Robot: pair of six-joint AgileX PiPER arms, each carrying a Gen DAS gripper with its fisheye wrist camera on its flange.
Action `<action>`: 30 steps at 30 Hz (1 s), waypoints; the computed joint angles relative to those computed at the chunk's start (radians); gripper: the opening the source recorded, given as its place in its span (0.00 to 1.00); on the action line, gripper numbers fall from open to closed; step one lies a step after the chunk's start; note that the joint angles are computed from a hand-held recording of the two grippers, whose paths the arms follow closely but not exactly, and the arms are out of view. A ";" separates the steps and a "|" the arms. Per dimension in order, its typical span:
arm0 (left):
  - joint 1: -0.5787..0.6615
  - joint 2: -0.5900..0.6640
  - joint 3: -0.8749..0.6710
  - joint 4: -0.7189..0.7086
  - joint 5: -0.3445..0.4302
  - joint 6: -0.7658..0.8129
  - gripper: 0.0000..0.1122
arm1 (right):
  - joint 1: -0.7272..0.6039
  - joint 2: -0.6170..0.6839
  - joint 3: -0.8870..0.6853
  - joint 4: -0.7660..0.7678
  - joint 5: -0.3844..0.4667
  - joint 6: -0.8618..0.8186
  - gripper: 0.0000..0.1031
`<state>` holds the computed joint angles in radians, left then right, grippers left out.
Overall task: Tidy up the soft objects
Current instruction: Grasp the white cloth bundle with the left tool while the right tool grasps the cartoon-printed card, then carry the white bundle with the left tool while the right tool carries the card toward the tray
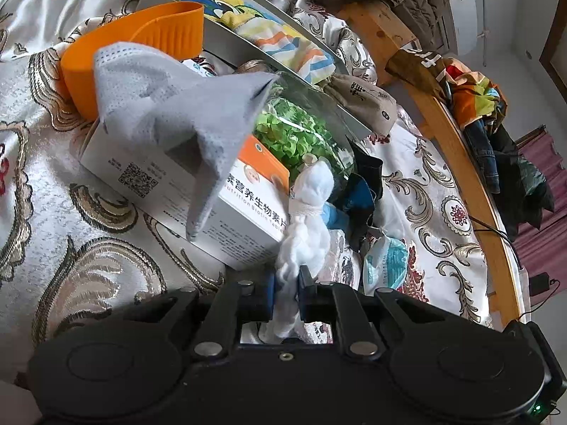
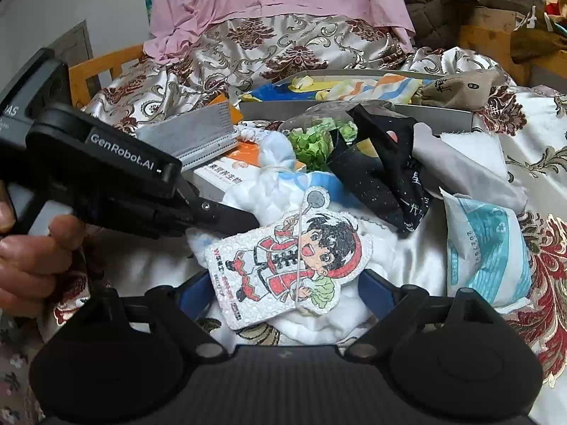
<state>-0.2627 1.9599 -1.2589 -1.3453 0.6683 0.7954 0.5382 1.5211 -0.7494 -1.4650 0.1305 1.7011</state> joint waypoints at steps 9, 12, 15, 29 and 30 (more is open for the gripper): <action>-0.039 -0.076 0.062 0.006 -0.102 0.063 0.07 | 0.073 -0.094 0.034 -0.051 0.127 0.047 0.87; -0.034 -0.051 0.037 0.016 -0.065 0.036 0.13 | 0.096 -0.135 0.051 -0.023 0.192 0.021 0.87; -0.041 -0.028 0.015 0.021 -0.052 0.026 0.21 | 0.080 -0.161 0.060 -0.031 0.199 0.045 0.87; -0.080 -0.041 0.011 0.053 -0.106 0.023 0.09 | 0.079 -0.153 0.054 -0.041 0.237 0.060 0.87; -0.082 -0.049 0.018 0.055 -0.113 0.017 0.09 | 0.076 -0.156 0.055 -0.042 0.238 0.061 0.87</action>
<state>-0.3451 1.9112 -1.2407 -1.2899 0.5556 0.8127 0.6141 1.3647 -0.6940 -1.5068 0.3689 1.7623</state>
